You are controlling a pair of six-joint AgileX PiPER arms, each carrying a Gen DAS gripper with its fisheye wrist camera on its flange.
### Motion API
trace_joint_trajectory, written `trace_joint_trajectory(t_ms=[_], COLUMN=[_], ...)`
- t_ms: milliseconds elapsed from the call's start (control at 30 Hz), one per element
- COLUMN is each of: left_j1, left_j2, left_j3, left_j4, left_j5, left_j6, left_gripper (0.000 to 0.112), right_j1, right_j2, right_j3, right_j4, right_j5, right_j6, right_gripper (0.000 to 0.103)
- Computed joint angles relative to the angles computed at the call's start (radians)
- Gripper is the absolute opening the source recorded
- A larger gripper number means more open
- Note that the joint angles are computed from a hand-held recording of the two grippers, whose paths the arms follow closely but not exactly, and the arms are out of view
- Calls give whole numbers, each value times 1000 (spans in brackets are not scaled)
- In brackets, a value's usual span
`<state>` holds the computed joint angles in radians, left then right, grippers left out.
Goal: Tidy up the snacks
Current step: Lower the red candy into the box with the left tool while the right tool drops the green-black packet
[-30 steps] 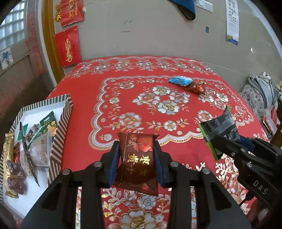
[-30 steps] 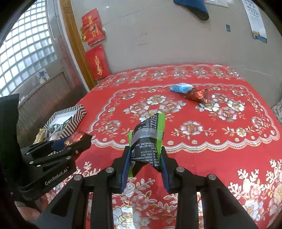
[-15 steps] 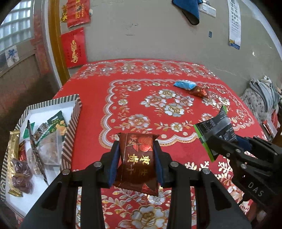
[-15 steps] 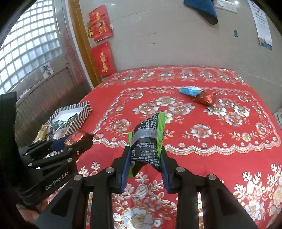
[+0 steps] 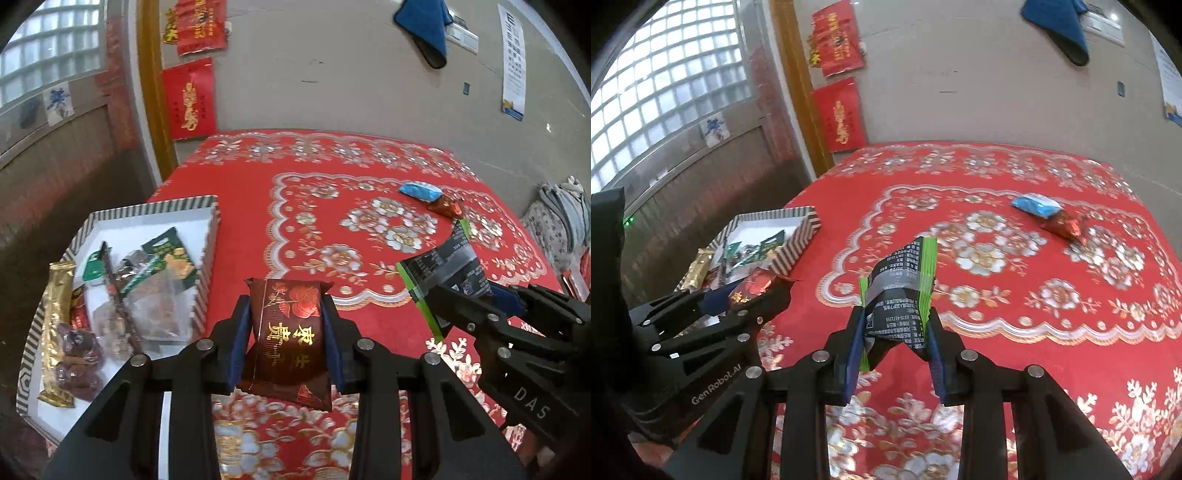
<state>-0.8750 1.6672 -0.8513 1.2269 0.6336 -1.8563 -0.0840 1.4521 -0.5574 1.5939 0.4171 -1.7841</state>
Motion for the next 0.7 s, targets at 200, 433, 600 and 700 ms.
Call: trace_joint_trajectory(t_ms=[200,433,600,700], left_j1=[23,82,140,180], left_j2=[-67,-138,-192,-222], left_j3=[67,154,234,284], left_j4=[9,26,42,57], left_j5=[22,17,2,-12], left_j6=[-26,-64,-90,-113], left_gripper=[34,34,34,34], right_j1=[134,286,403,472], right_j2=[-4,19,61,102], right_j3=[-32,-87,-149,-197], right_j4=[-7,-49,-106,-150], right_j5=[-51,-104,-148,-174], right_j6=[57,145,226,285], right_gripper=[32,32,32,32])
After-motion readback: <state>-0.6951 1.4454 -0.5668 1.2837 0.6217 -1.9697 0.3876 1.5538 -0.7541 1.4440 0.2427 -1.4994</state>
